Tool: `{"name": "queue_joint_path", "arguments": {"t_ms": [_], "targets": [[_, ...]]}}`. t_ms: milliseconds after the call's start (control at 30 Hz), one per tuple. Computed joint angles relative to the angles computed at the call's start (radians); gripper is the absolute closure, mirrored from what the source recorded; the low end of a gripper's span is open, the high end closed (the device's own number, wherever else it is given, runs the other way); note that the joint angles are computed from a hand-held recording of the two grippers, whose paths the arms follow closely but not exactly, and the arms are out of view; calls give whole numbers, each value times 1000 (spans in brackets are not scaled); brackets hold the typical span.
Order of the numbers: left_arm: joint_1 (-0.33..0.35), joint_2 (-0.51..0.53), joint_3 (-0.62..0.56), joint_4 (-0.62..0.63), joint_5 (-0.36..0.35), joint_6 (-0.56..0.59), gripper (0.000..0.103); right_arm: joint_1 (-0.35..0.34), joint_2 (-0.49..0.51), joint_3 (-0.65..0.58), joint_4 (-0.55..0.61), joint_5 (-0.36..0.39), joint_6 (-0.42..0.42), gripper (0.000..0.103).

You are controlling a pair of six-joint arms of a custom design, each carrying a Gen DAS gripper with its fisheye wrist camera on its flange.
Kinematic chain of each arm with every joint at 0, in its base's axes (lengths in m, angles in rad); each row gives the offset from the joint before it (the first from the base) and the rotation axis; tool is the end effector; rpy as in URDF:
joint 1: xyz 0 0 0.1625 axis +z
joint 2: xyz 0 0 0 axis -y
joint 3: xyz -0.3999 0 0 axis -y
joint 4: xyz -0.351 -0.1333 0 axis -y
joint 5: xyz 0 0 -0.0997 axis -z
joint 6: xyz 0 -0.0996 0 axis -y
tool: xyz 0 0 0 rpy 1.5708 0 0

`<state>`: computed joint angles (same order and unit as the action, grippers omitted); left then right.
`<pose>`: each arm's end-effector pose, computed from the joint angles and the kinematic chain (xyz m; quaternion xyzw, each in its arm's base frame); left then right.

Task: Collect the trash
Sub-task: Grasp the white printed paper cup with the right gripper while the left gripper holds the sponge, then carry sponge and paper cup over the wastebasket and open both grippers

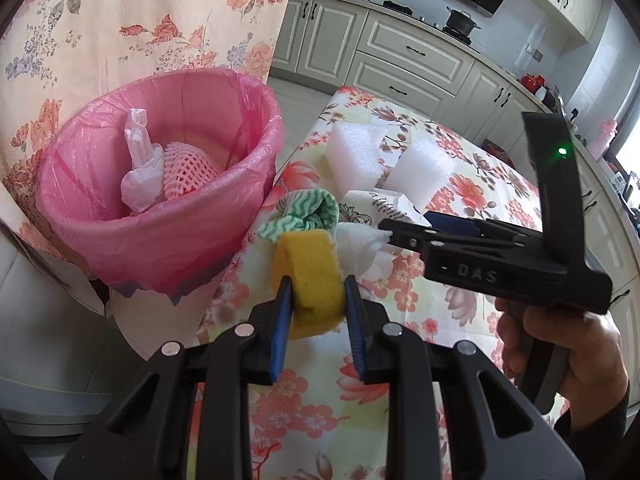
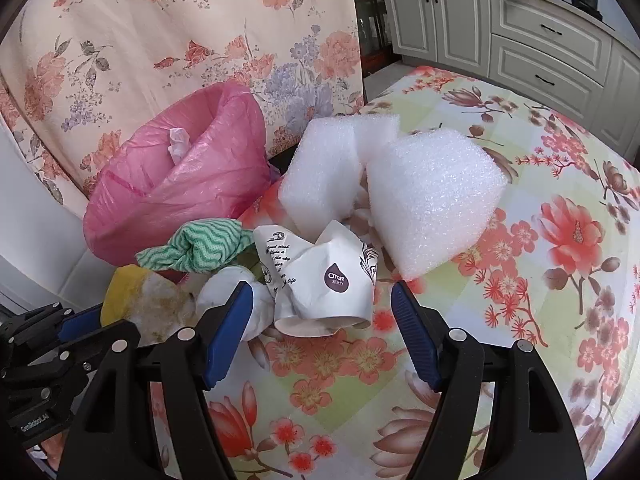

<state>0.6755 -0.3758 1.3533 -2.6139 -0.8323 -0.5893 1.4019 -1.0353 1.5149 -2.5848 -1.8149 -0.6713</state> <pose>-0.3996 -0.5769 -0.0487 0.1304 0.9230 -0.2664 0.2451 -0.0017 -0.6596 0.3121 0.2068 -0.9353 0.1914 0.2141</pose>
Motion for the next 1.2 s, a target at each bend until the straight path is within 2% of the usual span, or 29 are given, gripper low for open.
{"name": "queue_joint_path", "arguments": {"t_ms": [233,367,933,1200], "targets": [[-9,-20,30,-31,0,7,78,4,22,-20,16,-32,-2,49],[-15,-28,37,-50,7,21,78,5,17,-10,10,-36,-8,51],[-40,-62,61,-143,32,72,78,13,-110,95,-51,0,-3,51],[-50,-110,100,-226,107,110,78,44,-136,91,-57,26,-10,51]]}}
